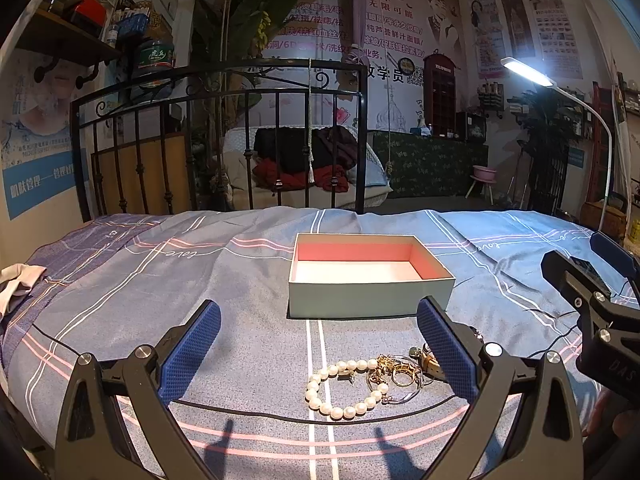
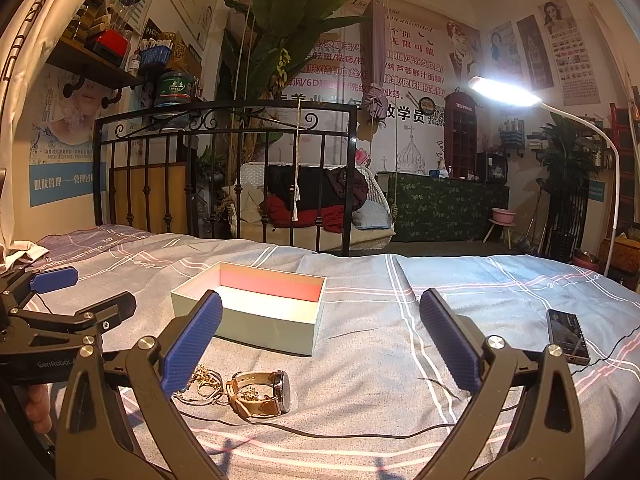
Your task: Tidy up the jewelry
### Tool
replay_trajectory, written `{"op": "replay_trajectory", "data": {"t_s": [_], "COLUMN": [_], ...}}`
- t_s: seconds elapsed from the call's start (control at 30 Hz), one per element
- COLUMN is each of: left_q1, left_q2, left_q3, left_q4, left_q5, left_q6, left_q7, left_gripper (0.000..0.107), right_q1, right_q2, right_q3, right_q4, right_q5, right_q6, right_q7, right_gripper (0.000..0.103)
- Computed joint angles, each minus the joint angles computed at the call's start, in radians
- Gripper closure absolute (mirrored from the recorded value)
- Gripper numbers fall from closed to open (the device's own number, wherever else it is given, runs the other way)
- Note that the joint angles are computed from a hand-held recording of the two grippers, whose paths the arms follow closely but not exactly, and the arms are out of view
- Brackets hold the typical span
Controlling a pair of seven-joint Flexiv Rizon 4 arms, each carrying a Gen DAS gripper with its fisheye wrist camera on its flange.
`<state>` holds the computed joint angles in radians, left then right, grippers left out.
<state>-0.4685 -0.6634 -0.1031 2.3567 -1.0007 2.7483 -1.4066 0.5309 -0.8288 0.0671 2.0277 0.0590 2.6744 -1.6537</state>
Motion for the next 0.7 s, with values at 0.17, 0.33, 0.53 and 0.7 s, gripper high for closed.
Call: {"op": "replay_trajectory", "data": {"t_s": [0.17,0.33,0.53,0.7], "left_q1": [-0.001,-0.002,-0.001,-0.003], "left_q2": [-0.001,0.0,0.001,-0.002], "left_q3": [0.001,-0.001,0.0,-0.001], "left_q4": [-0.001,-0.002,0.002,-0.001], "left_q5": [0.0,-0.006,-0.006,-0.015], "left_q6": [0.0,0.0,0.003,0.006], "left_q7": [0.002,0.004,0.0,0.0], "left_gripper": [0.01,0.01,0.01,0.01], "right_q1": [0.007,0.008,0.009,0.004], "right_q2": [-0.001,-0.002,-0.002,-0.002], "right_q3": [0.0,0.0,0.001,0.001], "right_q4": [0.002,0.001,0.0,0.004], "right_q5": [0.005,0.009,0.01,0.003], "right_q6": [0.005,0.005,0.003,0.005], "right_q7": [-0.009,-0.011,-0.011,-0.01], "right_gripper": [0.006,0.005,0.006,0.005]}}
